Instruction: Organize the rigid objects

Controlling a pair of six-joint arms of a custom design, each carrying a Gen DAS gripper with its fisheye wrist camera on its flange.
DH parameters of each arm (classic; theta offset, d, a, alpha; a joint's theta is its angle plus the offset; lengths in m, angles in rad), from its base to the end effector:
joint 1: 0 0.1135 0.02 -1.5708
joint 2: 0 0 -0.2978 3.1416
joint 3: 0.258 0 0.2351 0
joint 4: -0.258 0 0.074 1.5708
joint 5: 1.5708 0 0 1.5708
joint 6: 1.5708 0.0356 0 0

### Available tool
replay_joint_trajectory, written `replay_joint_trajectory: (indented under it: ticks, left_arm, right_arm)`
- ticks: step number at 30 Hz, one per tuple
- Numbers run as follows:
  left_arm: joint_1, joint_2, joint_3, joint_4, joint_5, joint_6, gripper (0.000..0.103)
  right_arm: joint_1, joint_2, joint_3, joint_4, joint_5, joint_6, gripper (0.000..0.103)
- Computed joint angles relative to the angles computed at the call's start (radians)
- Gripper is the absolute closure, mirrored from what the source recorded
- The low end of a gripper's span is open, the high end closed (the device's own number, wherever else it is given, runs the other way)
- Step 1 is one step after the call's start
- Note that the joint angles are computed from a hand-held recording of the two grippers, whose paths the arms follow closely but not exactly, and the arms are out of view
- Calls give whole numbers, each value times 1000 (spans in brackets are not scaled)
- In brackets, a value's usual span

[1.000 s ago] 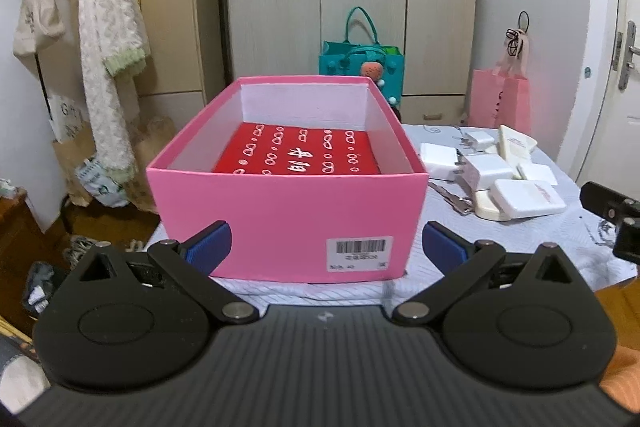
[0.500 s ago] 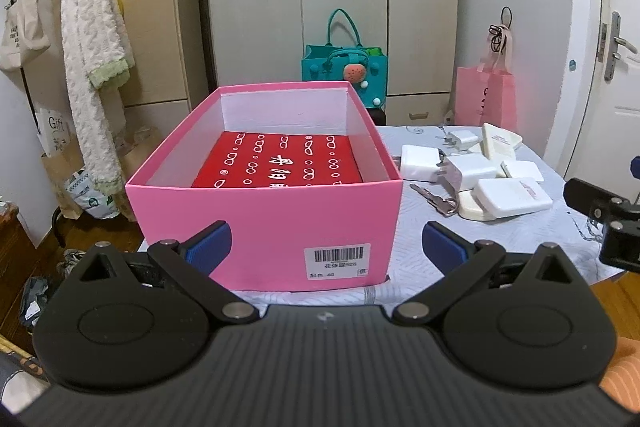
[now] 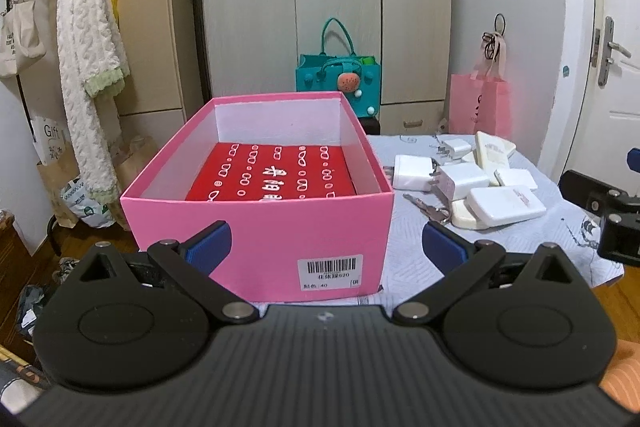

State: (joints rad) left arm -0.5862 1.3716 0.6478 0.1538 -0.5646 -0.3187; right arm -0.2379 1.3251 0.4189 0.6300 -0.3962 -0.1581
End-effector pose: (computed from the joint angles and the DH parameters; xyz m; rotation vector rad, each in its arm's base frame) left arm 0.2261 -0.1273 0.2437 -0.0481 2.0439 0.0440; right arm 0.2343 -0.0427 0.2313 -0.2017 1.8148 0.0868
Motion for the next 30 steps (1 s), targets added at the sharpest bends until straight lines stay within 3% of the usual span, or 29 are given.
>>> replay_joint_trajectory:
  ticks: [17,30]
  left_arm:
    - [16,26,1,16,13,7,0]
    - [10,44,84,-94,26,16,0]
  right_arm:
    - [19,33,-22,58,34,-11,0]
    - [4,58,10,38,40,27,0]
